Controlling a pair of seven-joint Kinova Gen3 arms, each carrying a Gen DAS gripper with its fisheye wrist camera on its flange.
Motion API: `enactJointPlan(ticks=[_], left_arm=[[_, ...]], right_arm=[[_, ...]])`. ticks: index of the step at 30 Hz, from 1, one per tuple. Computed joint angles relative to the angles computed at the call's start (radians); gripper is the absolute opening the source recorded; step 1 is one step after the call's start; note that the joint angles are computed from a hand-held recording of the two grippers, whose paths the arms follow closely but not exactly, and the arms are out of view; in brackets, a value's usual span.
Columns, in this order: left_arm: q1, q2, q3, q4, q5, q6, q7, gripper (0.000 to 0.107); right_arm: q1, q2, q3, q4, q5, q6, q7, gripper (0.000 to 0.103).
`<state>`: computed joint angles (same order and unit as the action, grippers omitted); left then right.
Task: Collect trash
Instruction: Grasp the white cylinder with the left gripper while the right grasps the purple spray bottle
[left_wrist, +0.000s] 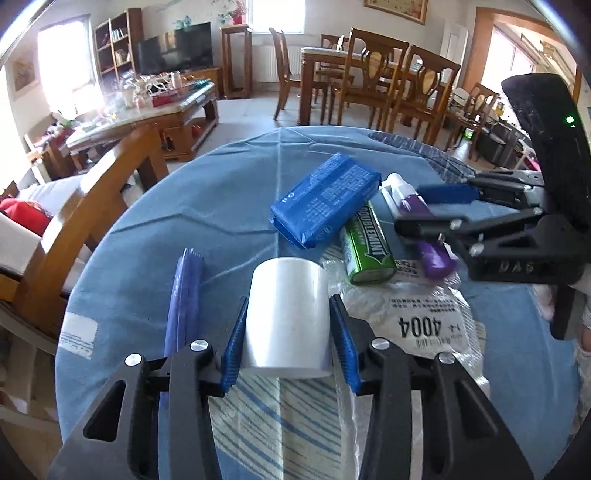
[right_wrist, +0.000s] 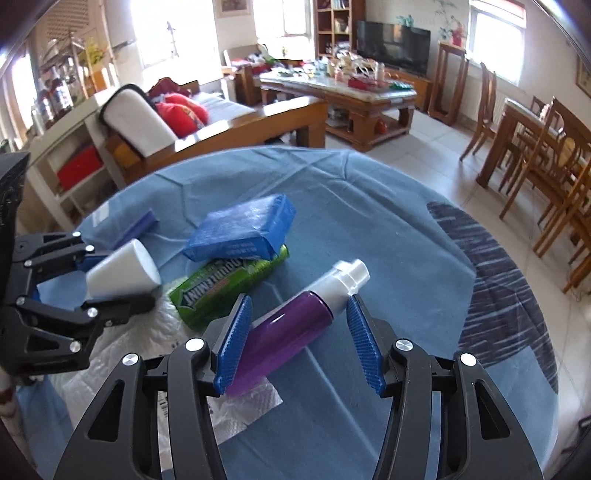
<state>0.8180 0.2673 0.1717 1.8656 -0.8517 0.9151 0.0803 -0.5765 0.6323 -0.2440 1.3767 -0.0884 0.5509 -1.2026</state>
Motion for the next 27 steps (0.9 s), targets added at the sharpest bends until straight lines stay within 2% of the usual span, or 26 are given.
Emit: enactJointPlan(ticks=[2, 4, 6, 10, 13, 16, 20, 27], left_arm=[[0.002, 0.01, 0.0, -0.014, -0.001, 0.014, -0.009, 0.039], [0.009, 0.001, -0.005, 0.006, -0.02, -0.009, 0.021, 0.039], [0.012, -0.014, -0.004, 0.023, -0.033, -0.02, 0.044, 0.039], [0.024, -0.039, 0.009, 0.048, -0.076, -0.016, 0.102, 0.039], [0.039, -0.04, 0.028, 0.038, -0.094, 0.029, 0.125, 0.039], [0.055, -0.051, 0.044, 0.034, -0.123, 0.053, 0.155, 0.039], [0.11, -0.054, 0.08, 0.006, -0.173, 0.141, 0.222, 0.039], [0.215, -0.014, 0.121, -0.092, -0.238, 0.288, 0.268, 0.039]], right_arm=[[-0.019, -0.002, 0.019, -0.017, 0.013, 0.021, -0.007, 0.054], [0.013, -0.005, -0.011, 0.01, -0.004, -0.023, 0.015, 0.031], [0.049, -0.005, -0.045, 0.046, -0.027, -0.081, 0.039, 0.028], [0.157, 0.007, -0.147, 0.048, -0.118, -0.059, 0.134, 0.025], [0.229, -0.009, -0.211, 0.089, -0.21, -0.083, 0.23, 0.025], [0.362, -0.023, -0.345, 0.162, -0.325, -0.123, 0.352, 0.025], [0.547, -0.041, -0.515, 0.25, -0.488, -0.137, 0.508, 0.025], [0.871, -0.144, -0.739, 0.423, -0.748, -0.114, 0.793, 0.025]])
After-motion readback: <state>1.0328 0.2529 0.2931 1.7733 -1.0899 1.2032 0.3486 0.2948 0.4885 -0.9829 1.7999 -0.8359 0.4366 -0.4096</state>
